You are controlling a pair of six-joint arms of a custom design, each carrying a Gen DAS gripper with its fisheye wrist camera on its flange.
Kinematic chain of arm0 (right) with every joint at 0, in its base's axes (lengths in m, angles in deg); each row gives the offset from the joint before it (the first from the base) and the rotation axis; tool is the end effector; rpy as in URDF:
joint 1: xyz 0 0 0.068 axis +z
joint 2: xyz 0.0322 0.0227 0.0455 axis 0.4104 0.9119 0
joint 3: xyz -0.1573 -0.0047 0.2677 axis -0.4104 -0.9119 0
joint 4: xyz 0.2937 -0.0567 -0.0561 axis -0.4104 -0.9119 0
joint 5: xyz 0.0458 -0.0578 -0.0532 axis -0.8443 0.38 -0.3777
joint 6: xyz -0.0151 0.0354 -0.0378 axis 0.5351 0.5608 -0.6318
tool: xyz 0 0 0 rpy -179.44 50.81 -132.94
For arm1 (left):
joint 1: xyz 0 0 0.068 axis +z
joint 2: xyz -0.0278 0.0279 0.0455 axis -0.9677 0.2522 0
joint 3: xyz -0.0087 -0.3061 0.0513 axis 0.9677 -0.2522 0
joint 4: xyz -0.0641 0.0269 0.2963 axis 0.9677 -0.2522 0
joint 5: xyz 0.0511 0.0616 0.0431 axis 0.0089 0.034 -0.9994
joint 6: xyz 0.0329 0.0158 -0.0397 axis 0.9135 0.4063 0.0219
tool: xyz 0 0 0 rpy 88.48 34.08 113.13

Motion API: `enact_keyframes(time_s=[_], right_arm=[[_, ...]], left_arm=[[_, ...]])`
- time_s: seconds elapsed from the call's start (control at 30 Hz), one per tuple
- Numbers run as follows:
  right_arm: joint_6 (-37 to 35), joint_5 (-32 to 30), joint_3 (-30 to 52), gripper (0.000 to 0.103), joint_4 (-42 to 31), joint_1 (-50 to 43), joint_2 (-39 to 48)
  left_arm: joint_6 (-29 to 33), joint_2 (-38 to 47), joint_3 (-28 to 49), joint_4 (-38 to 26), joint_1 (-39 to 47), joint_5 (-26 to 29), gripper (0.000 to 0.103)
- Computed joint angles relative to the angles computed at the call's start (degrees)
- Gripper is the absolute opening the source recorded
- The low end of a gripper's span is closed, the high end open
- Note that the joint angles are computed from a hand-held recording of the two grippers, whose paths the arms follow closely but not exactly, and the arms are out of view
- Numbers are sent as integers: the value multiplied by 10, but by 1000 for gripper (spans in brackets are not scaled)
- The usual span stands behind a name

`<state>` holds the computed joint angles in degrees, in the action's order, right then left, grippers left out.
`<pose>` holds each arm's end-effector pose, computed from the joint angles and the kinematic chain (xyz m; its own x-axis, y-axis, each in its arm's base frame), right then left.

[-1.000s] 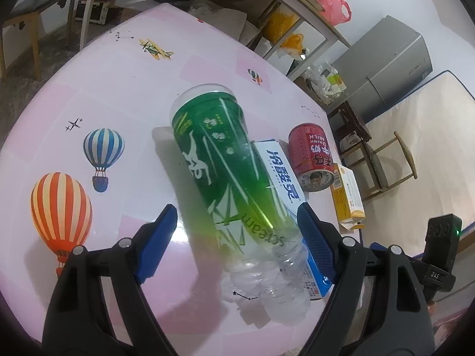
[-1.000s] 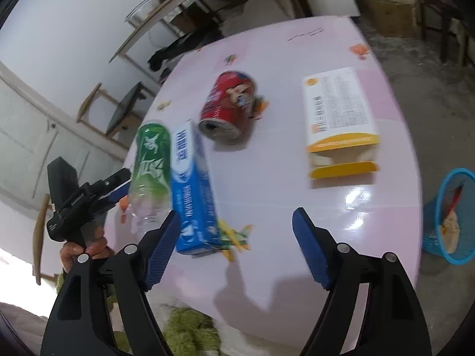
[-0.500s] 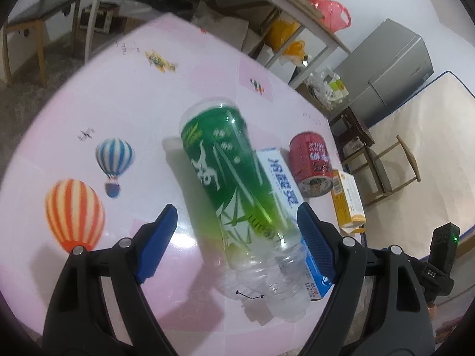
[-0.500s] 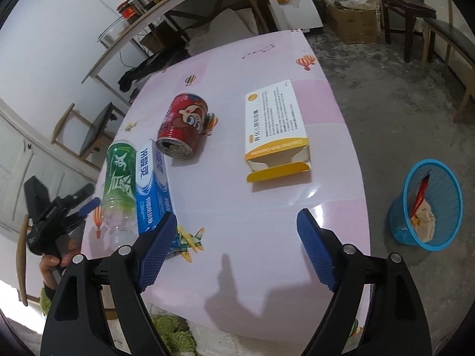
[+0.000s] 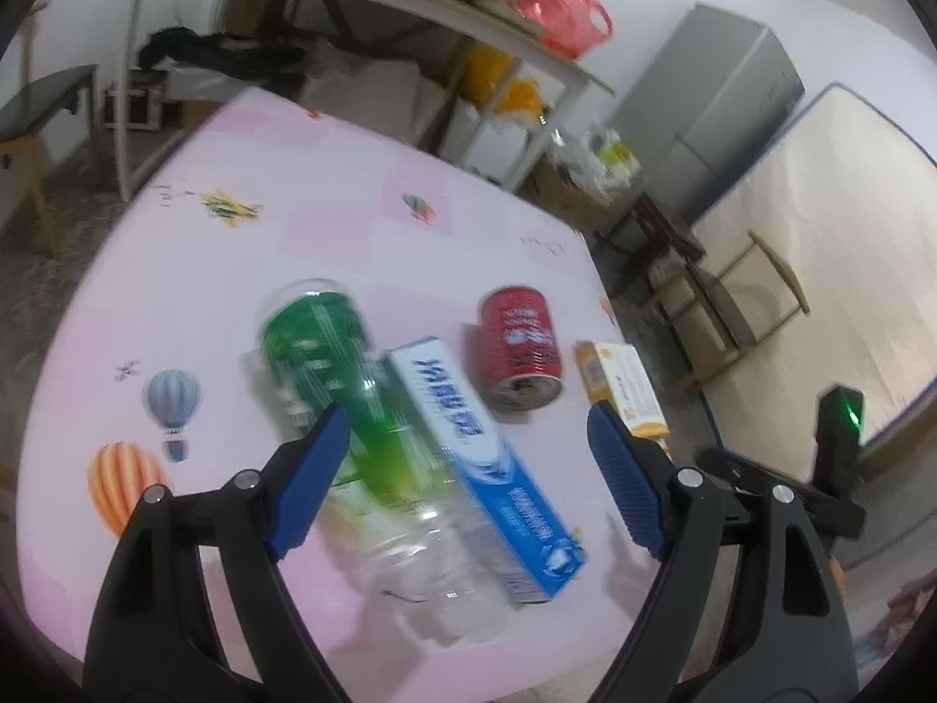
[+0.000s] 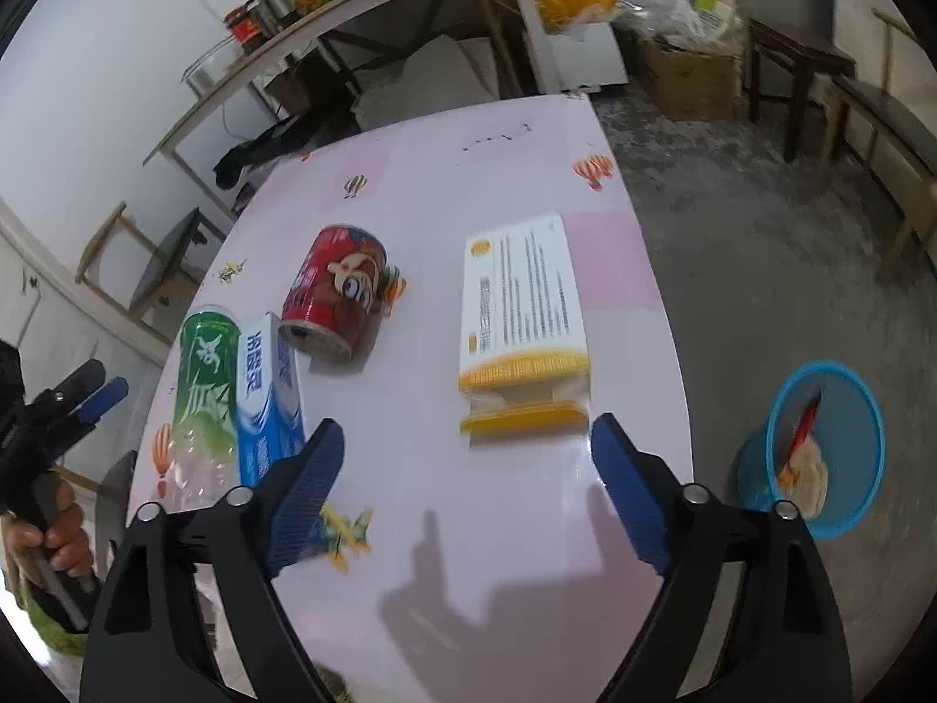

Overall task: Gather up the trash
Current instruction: 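Reach the left tool toward the red milk can while the right tool approaches the medicine box, then grasp the red milk can with the left tool while the right tool grasps the medicine box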

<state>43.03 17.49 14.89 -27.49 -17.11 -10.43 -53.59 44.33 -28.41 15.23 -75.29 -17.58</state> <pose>0.1284 -0.0896 0.3263 -0.8104 0.3498 -0.4700 0.2050 0.9208 0.3318 0.1870 -0.0195 0.3519 -0.8200 0.0094 -0.5724 0.3244 0.8314 -0.4512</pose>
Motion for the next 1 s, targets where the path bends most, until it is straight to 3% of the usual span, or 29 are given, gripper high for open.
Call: enact_keyframes(time_s=[0.17, 0.43, 0.53, 0.8, 1.0], right_arm=[[61, 41, 30, 85, 62, 68, 99], [123, 137, 23, 85, 145, 159, 185], [129, 150, 20, 85, 154, 168, 199], [124, 192, 26, 85, 173, 201, 228], [134, 199, 16, 85, 181, 189, 216]], left_arm=[[-38, 101, 82, -10, -102, -28, 79], [-102, 218, 137, 41, -224, -164, 79], [-119, 223, 130, 61, -230, -149, 79], [-118, 273, 141, 86, -249, -193, 79], [-92, 347, 187, 59, -260, -210, 79]])
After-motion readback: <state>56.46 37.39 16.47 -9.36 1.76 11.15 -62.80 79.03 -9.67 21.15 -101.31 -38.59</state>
